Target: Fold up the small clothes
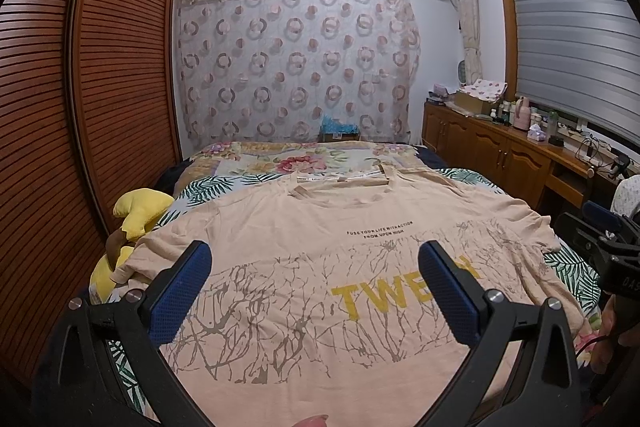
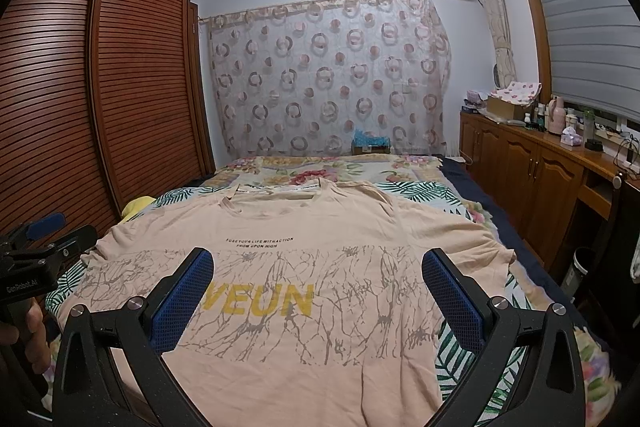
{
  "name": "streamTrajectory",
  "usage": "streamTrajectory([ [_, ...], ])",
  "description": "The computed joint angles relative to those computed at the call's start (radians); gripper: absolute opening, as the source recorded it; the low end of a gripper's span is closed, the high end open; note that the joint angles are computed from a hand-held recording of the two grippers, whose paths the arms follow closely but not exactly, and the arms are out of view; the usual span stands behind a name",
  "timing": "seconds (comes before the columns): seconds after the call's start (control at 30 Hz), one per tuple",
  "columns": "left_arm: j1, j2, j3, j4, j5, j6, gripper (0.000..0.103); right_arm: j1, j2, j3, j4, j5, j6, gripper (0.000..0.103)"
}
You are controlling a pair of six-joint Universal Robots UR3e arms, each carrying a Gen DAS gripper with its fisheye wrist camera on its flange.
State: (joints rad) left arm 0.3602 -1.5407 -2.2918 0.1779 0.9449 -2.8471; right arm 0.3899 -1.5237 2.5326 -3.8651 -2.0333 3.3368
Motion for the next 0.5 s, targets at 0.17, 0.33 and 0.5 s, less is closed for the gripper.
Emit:
streamTrajectory([
  [0.17, 0.000, 0.003, -0.002, 0.001, 0.001, -0.002, 0.103, 0.003, 0.011, -0.007, -0.008, -0.003, -0.001, 0.103],
  [0.33, 0.000, 0.004, -0.005, 0.003, 0.001, 0.000, 0.103, 0.003, 0.014, -0.010, -0.007, -0.004, -0.001, 0.103],
  [0.5, -0.001, 0.006, -0.004, 0.001, 0.000, -0.002, 0.103, 0.000, 0.011, -0.002, -0.014, -0.001, -0.003, 0.103],
])
